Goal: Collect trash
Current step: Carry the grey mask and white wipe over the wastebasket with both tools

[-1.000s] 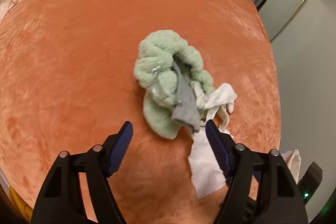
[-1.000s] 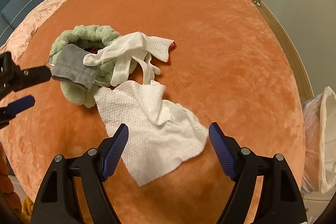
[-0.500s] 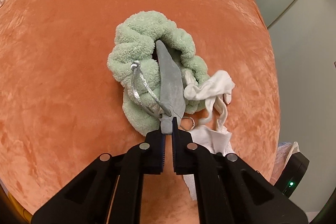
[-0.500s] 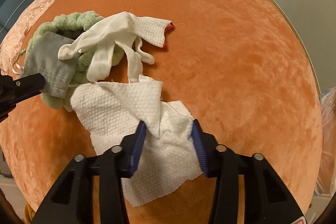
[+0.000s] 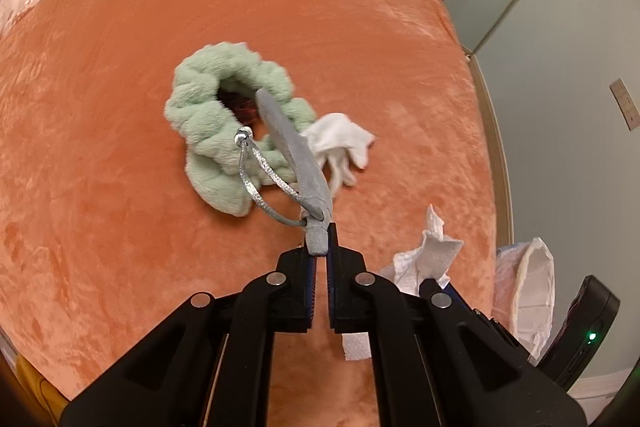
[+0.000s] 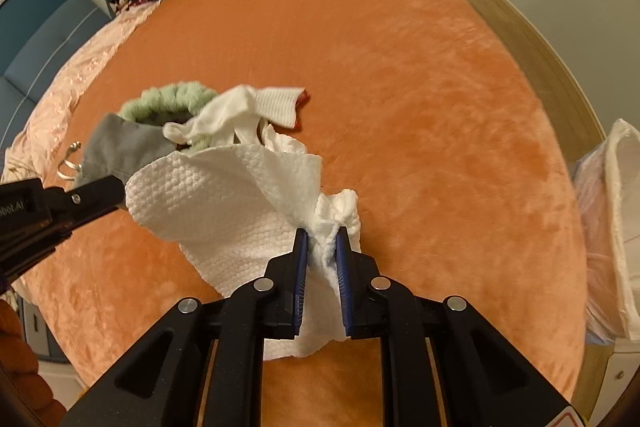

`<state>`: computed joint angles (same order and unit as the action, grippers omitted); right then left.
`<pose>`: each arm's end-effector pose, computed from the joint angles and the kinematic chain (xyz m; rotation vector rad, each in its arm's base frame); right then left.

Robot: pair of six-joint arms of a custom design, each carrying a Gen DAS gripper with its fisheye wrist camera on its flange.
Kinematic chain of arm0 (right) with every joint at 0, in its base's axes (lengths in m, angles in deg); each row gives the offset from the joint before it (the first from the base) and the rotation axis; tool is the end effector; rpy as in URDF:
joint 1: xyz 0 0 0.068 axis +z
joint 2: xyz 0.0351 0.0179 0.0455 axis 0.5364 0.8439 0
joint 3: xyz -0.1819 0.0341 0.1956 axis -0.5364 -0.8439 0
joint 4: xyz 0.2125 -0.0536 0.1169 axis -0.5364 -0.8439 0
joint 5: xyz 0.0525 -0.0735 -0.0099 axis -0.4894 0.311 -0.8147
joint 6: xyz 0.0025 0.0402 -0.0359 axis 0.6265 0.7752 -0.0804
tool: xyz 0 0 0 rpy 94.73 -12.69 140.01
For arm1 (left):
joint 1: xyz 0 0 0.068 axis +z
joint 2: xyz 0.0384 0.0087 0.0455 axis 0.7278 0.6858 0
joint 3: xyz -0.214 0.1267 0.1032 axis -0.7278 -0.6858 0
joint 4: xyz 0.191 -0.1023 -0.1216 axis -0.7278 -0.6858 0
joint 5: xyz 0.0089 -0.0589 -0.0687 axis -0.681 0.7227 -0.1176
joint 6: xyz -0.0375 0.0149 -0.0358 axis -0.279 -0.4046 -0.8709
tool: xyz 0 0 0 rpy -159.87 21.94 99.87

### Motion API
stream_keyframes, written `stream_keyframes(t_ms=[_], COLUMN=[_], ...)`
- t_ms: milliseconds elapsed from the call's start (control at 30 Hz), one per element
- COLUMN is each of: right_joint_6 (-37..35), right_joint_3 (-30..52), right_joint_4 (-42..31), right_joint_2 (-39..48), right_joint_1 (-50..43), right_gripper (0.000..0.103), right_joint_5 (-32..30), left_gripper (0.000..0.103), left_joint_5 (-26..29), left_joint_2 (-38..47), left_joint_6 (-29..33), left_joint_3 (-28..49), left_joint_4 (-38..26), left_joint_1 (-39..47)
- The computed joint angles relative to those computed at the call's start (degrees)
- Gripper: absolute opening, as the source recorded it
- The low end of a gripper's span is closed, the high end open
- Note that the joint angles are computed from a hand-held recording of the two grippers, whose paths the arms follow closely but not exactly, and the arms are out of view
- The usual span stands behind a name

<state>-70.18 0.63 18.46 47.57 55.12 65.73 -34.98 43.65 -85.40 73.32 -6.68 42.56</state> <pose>0.2946 0.1339 0.2029 -0.6793 2.6164 0.4900 0.2110 -0.0114 0.2542 -1.0525 2.4044 -0.1878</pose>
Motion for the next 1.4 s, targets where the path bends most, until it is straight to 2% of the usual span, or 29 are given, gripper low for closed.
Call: stream_keyframes(t_ms=[267,367,600,967,1100,1167,1267,1333,1367,1400], right_joint_6=[-6.2,-9.0,-15.9,-21.3,-21.6,-21.6,-22.0,-22.0,-21.9,-21.8], right_joint_3=[2.6,4.0,10.4,24.3,31.0,32.7,34.1,36.3,37.0,37.6], right_joint_4=[-5.4,-7.3,-12.4,-17.3,-19.2,-19.6,-19.1,-19.7,-19.8,-20.2], right_joint_2=[-6.1,-6.2,-3.0,9.6,15.3,16.6,18.0,19.8,20.4,20.8], right_joint_1=[-12.7,-18.7,-34.0,-52.1,-55.5,-56.3,-57.4,-58.1,-58.4,-58.5], right_gripper=[0.014,0.014,0.014,0.014,0.014,0.014,0.014,0.014,0.014,0.014], right_joint_5=[-5.2,-7.6,-13.7,-17.7,-17.8,-17.6,-17.1,-17.2,-17.1,-17.2], left_gripper=[0.004,0.004,0.004,0.004,0.004,0.005,0.005,0.007,0.014,0.029], left_joint_5=[-9.3,-12.6,-16.3,-15.4,-14.5,-13.0,-12.0,-12.2,-12.3,-12.8], left_joint_2=[6.5,12.3,26.3,49.9,58.2,60.5,66.6,69.3,70.8,72.9], left_joint_6=[-7.0,-8.7,-9.3,-3.0,-0.6,-0.4,-0.9,-1.3,-1.1,-1.1], left_joint_3=[13.3,20.4,37.3,69.4,81.8,84.7,94.4,99.1,101.8,106.0], left_joint_4=[-5.7,-7.5,-10.9,-16.7,-19.2,-19.0,-22.5,-24.4,-25.8,-28.2], left_joint_1=[-17.1,-23.9,-33.6,-41.3,-42.5,-42.4,-42.2,-42.2,-42.2,-42.2])
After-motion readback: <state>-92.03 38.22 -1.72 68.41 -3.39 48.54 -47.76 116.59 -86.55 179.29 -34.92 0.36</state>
